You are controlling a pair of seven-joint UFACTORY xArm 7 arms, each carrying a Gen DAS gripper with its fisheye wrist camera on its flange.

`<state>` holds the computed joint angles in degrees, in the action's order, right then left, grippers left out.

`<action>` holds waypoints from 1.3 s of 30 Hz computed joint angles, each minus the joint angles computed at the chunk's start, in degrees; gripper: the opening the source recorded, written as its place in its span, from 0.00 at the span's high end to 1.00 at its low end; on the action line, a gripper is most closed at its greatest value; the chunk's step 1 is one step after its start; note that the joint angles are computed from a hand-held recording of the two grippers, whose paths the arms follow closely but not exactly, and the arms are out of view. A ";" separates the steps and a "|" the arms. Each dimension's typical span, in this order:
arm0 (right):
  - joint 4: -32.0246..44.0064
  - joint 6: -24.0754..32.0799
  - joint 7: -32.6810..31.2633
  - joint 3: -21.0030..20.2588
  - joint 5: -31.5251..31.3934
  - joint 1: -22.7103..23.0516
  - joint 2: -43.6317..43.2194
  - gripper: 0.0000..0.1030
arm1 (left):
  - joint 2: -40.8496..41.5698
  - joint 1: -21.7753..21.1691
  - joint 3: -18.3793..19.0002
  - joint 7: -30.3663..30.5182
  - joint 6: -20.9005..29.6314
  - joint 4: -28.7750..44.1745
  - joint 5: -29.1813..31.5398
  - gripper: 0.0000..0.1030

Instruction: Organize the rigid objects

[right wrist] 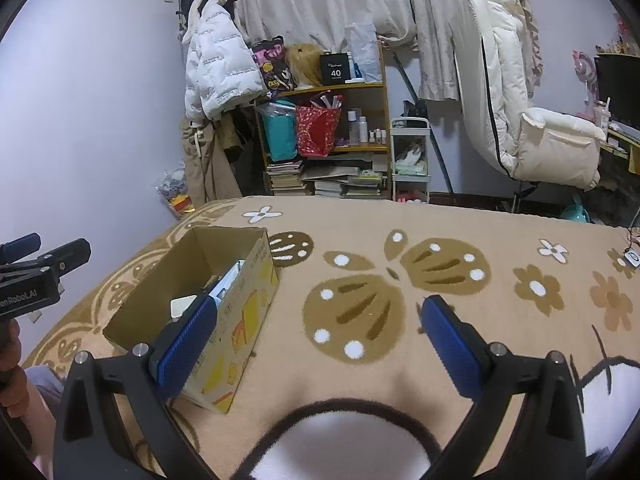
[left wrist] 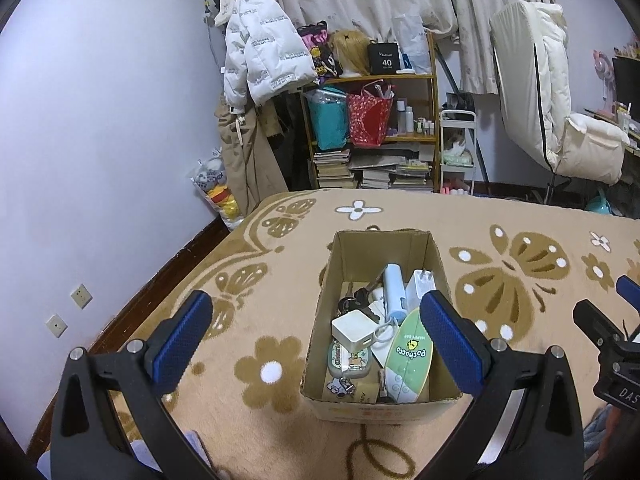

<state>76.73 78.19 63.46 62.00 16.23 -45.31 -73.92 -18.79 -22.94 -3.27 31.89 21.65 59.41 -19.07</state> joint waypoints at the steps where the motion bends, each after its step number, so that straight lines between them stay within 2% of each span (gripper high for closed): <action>1: -0.12 -0.02 -0.09 0.10 0.17 0.05 0.11 0.00 | 0.03 -0.15 0.11 0.19 0.28 0.07 -0.19 0.00; 21: -0.09 0.19 -0.83 0.46 0.65 -0.02 0.54 0.00 | -0.05 0.86 -1.35 -1.62 0.34 -0.66 3.54 0.00; 39: -0.42 -0.04 -0.81 0.58 0.58 0.18 0.71 0.00 | -0.23 0.44 -1.13 -1.37 0.42 -0.90 3.80 0.00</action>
<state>76.31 78.15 62.65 62.58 16.81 -45.13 -73.21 -19.02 -22.51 -4.40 30.52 22.08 58.51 -15.27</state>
